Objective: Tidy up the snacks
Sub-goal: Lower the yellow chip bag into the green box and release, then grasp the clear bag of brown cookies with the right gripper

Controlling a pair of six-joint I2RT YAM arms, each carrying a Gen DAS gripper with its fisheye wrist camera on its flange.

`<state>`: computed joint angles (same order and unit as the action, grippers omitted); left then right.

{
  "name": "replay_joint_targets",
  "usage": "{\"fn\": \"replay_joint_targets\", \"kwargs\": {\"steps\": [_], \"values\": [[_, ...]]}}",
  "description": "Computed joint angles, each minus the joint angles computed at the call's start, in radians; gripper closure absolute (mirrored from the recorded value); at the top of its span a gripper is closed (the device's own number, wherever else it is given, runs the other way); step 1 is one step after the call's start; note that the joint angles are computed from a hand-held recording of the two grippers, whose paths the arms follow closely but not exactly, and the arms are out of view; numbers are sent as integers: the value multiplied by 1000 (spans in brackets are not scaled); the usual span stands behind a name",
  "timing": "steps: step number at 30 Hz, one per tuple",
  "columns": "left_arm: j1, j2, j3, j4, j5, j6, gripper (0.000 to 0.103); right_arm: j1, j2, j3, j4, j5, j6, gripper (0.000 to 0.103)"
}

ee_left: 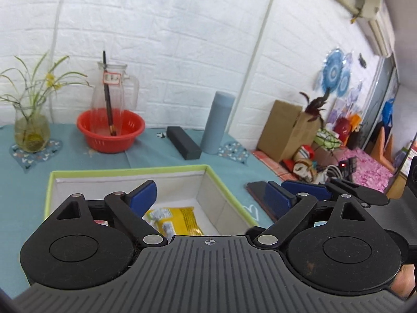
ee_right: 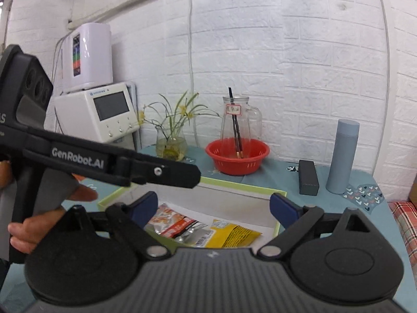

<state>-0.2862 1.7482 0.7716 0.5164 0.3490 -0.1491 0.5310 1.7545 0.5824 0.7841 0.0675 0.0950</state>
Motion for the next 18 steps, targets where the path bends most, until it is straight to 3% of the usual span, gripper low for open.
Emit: {"fn": "replay_joint_targets", "kwargs": {"steps": [6,11,13,14,18], "values": [[59,-147,-342,159,22,-43,19,195,-18,-235,163,136,157,5],[164,-80,-563,361,63,-122,20,430,118,-343,352,331,373,3],[208,-27,-620,465,91,-148,20,489,138,-345,350,371,419,2],[230,-12,-620,470,119,-151,20,496,136,-331,327,367,417,2],[264,-36,-509,300,196,-130,20,452,120,-215,202,346,303,2]]}}
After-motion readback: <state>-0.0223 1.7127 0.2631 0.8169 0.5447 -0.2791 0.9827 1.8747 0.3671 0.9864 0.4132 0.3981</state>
